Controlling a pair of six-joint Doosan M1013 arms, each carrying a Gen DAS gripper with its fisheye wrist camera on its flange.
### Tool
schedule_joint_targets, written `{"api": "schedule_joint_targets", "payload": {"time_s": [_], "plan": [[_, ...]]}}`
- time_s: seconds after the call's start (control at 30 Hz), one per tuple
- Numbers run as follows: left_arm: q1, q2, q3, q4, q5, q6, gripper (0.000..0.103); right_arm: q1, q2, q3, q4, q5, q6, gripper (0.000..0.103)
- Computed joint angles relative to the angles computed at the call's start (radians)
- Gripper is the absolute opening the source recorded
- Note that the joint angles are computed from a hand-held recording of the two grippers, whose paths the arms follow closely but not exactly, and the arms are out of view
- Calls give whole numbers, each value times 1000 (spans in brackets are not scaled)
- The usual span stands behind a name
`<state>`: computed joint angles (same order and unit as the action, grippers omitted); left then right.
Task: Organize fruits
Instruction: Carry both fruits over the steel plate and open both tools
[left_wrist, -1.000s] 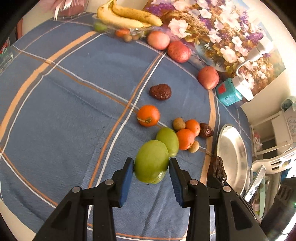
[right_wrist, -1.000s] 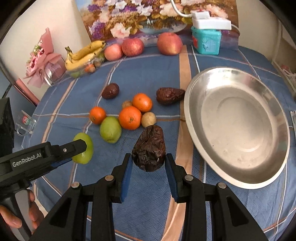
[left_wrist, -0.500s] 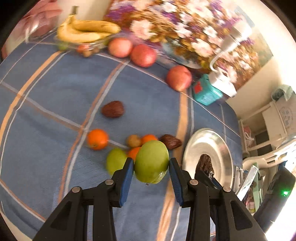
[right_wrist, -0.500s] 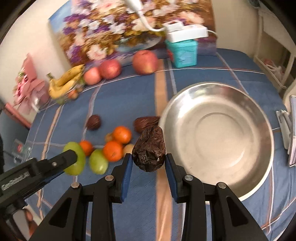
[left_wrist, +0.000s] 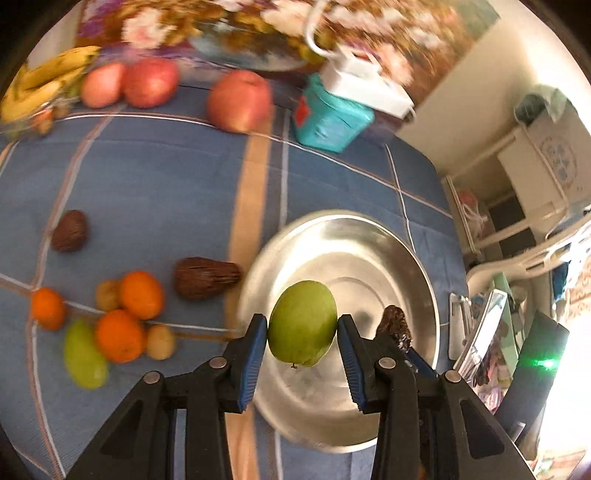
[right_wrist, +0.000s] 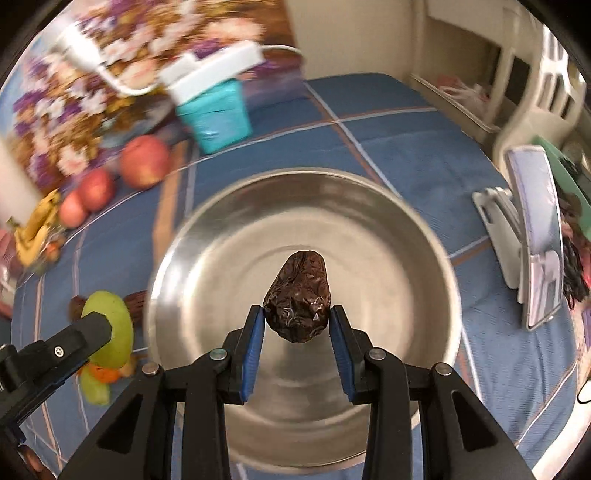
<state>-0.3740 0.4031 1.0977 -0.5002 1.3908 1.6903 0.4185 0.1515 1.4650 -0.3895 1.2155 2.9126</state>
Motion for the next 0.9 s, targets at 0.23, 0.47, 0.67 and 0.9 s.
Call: {"api": "schedule_joint_targets", "payload": {"time_s": [0.23, 0.47, 0.67, 0.9], "plan": [[-27, 12, -2, 10, 4, 12, 39, -29, -10, 27, 44, 11, 17, 38], [-34, 5, 2, 19, -6, 29, 39, -36, -12, 32, 67, 16, 10, 38], [-34, -4, 10, 55, -19, 25, 39, -34, -12, 33, 58, 14, 16, 38], [-24, -11, 12, 90, -26, 15, 45, -28, -18, 36, 46, 15, 27, 53]]}}
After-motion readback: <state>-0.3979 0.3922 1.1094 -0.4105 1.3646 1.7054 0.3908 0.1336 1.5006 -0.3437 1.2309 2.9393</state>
